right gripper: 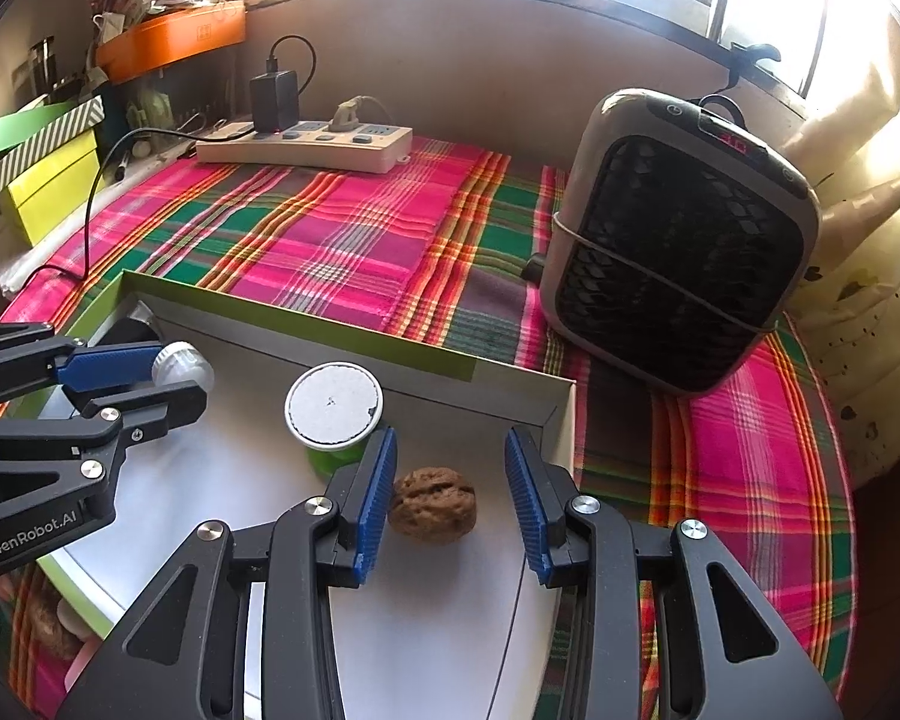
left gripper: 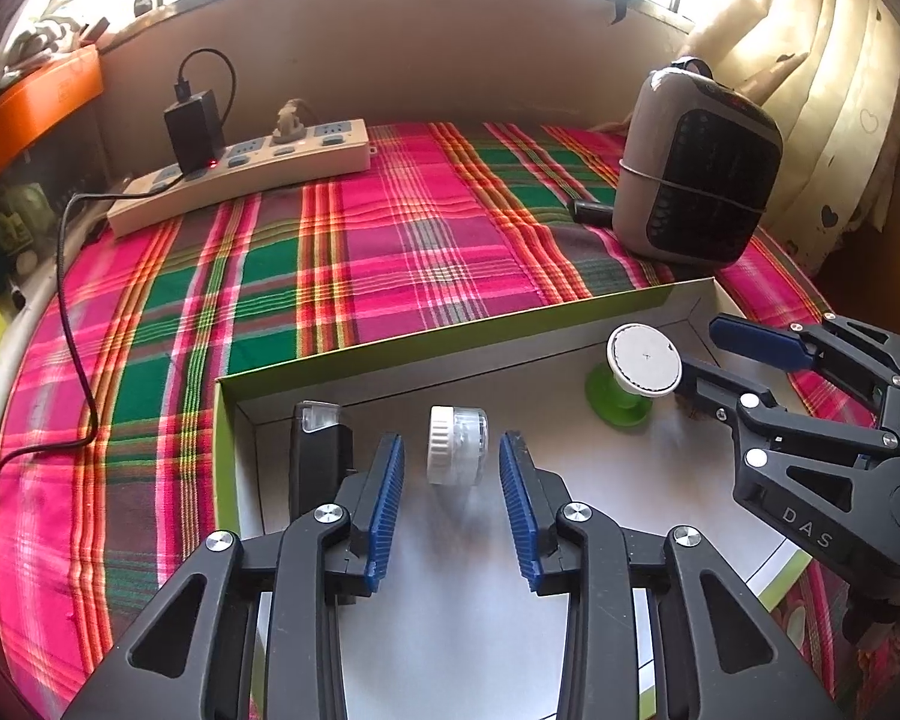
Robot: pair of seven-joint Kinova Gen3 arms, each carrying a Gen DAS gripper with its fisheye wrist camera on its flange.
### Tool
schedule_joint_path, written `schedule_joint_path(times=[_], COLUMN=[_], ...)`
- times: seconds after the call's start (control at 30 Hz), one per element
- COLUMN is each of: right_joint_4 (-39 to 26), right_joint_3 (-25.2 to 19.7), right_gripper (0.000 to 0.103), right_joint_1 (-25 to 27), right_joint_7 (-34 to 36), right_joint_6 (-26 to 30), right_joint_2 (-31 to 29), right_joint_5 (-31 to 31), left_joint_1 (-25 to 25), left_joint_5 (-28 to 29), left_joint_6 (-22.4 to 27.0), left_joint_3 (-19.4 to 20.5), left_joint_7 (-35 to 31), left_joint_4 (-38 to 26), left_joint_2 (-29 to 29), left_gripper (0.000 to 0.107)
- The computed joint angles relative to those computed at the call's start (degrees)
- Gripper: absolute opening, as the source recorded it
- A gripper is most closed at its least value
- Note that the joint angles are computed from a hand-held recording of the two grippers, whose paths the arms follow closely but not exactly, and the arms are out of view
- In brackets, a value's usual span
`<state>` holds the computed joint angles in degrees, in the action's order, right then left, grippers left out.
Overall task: Organize objects
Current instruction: 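Withdraw both open grippers from the tray toward the remaining items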
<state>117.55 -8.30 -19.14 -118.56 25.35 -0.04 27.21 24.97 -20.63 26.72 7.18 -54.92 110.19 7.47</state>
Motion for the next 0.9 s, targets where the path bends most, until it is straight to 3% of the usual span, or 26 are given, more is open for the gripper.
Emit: schedule_joint_path(times=[0.17, 0.9], right_joint_4=[0.5, 3.2], right_joint_3=[-0.3, -2.9], right_gripper=[0.045, 0.045], right_joint_1=[0.2, 2.1], right_joint_7=[-0.9, -5.7], right_joint_6=[-0.1, 0.3], right_joint_2=[-0.8, -4.8], right_joint_5=[0.7, 2.5], left_joint_1=[0.1, -1.2], left_joint_5=[-0.4, -3.2], left_joint_6=[0.1, -0.3], left_joint_3=[0.1, 2.6], left_joint_7=[0.7, 4.9], left_joint_4=[0.5, 3.8], left_joint_2=[-0.8, -5.3], left_gripper=[0.032, 0.032])
